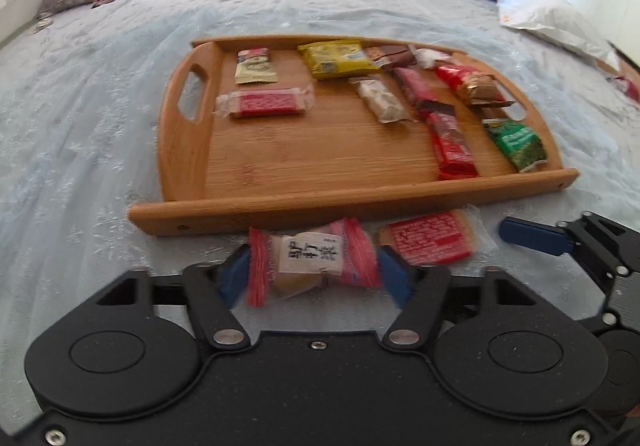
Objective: Organize snacks
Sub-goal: 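Grasp the pink packet with the left gripper while the right gripper grasps the red biscuit pack, then carry the pink packet with the left gripper while the right gripper carries the red biscuit pack over the tray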
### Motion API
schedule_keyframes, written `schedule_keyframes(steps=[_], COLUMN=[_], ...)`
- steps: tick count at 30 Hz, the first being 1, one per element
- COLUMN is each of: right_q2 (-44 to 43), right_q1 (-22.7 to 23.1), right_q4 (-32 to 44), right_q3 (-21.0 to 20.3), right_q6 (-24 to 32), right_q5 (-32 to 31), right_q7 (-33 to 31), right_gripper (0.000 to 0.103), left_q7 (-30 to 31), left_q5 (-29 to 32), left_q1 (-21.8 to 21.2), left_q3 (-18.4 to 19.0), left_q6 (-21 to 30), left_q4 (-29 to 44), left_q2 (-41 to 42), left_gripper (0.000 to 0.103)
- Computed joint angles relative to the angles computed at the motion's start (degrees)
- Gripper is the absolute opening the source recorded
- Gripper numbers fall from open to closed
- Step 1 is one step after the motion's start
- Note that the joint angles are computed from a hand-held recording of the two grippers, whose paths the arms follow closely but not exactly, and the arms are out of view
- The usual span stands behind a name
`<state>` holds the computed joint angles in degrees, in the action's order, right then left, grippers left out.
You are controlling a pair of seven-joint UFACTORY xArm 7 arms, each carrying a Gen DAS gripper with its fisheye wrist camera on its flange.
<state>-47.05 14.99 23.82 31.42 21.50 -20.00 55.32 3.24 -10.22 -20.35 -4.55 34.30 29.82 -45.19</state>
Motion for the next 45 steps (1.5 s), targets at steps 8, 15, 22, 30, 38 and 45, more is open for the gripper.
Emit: schedule_keyframes(steps=[8, 15, 22, 30, 38, 45], right_q2=[1.8, 4.0, 6.5, 8.8, 8.9, 9.1], right_q1=[-3.1, -5.8, -8.5, -8.3, -5.4, -4.6], right_q4=[2.3, 5.2, 8.7, 11.3, 11.8, 12.6], right_q3=[3.5, 6.5, 9.5, 10.9, 9.1, 9.9], right_q6=[0.6, 1.9, 5.3, 10.0, 12.3, 15.0], right_q5=[-1.6, -3.2, -6.2, -11.3, -13.9, -15.6], right_q7=[3.3, 9.0, 16.1, 22.3, 25.2, 27.8], right_gripper=[0.090, 0.090, 0.090, 0.073, 0.050, 0.070], left_q7=[2.4, 4.2, 4.7, 5.5, 5.7, 5.6], left_q5=[-1.7, -2.0, -1.4, -2.1, -2.9, -3.2], left_q1=[-0.8, 0.2, 1.7, 1.9, 1.8, 2.0], left_q3=[2.2, 3.3, 3.6, 4.7, 4.9, 5.1], left_q6=[0.7, 0.9, -0.1, -0.6, -0.9, -0.7], left_q4=[-0.7, -1.4, -2.7, -3.4, -3.6, -3.8], left_q2=[-2.6, -5.3, -6.6, -7.0, -7.5, -8.6], left_gripper=[0.054, 0.054, 0.054, 0.054, 0.054, 0.054])
